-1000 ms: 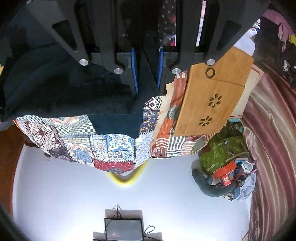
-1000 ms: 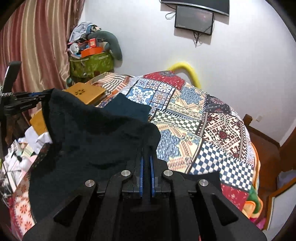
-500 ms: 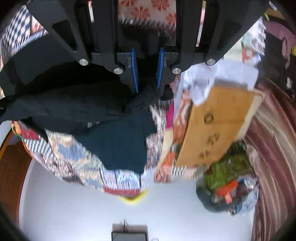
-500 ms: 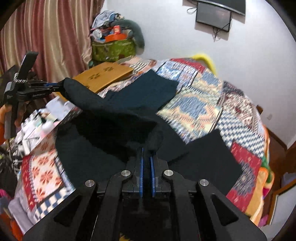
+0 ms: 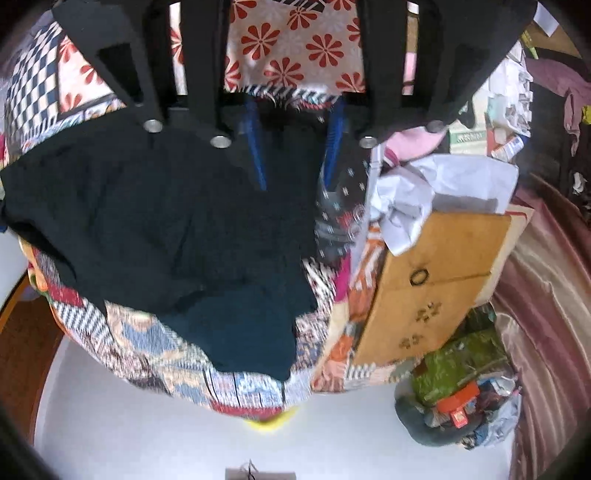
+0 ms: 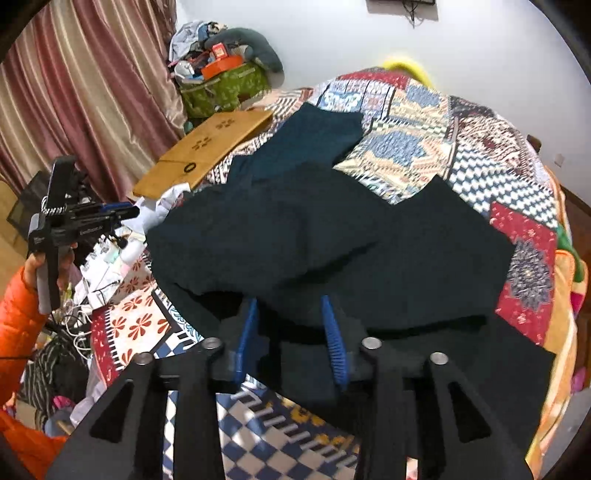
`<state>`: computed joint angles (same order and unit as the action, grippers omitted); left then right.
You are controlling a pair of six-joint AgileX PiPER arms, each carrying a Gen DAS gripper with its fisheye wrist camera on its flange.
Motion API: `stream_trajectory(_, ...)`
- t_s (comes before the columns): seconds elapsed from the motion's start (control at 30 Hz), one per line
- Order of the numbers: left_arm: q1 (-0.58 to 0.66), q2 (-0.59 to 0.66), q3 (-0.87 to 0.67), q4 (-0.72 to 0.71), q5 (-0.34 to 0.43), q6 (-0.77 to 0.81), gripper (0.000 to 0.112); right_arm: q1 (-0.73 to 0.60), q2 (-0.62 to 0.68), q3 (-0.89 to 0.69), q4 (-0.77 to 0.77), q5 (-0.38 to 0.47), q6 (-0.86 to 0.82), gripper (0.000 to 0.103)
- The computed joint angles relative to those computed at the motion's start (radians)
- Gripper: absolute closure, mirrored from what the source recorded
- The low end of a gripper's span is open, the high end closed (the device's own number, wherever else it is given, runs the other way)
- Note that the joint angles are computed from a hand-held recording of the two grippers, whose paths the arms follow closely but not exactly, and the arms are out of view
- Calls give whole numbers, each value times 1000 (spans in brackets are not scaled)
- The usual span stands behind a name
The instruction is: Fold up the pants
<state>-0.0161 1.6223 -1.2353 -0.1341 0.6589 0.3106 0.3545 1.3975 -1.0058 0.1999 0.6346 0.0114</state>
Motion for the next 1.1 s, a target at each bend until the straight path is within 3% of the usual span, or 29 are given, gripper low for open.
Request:
stream_trajectory(0.13,-14,-14,-46,9,-21,-40,53,-35,-56,-6,-51,22,22,62)
stream_trajectory(0.23,-41,12,-99,9,-12,-59,50,-71,-51,-34,-113,17,50,53)
stream_trajectory(0.37,-107,86,-189,76,-9,-157,42,-133,3,-97,-99,11,3,51)
stream_trajectory(0.53,-177,224,-347,113,31,-218,31,-215,149,-228,-82,8,-53,47)
stream_trajectory(0.8,-234,496,-689,85,185,-218,29,-330,476,-515,13,92,-139,47)
stream_trajectory(1.1,-259,773,-1067,97,360,-228,29,-375,812,-849,-13,196,-95,47)
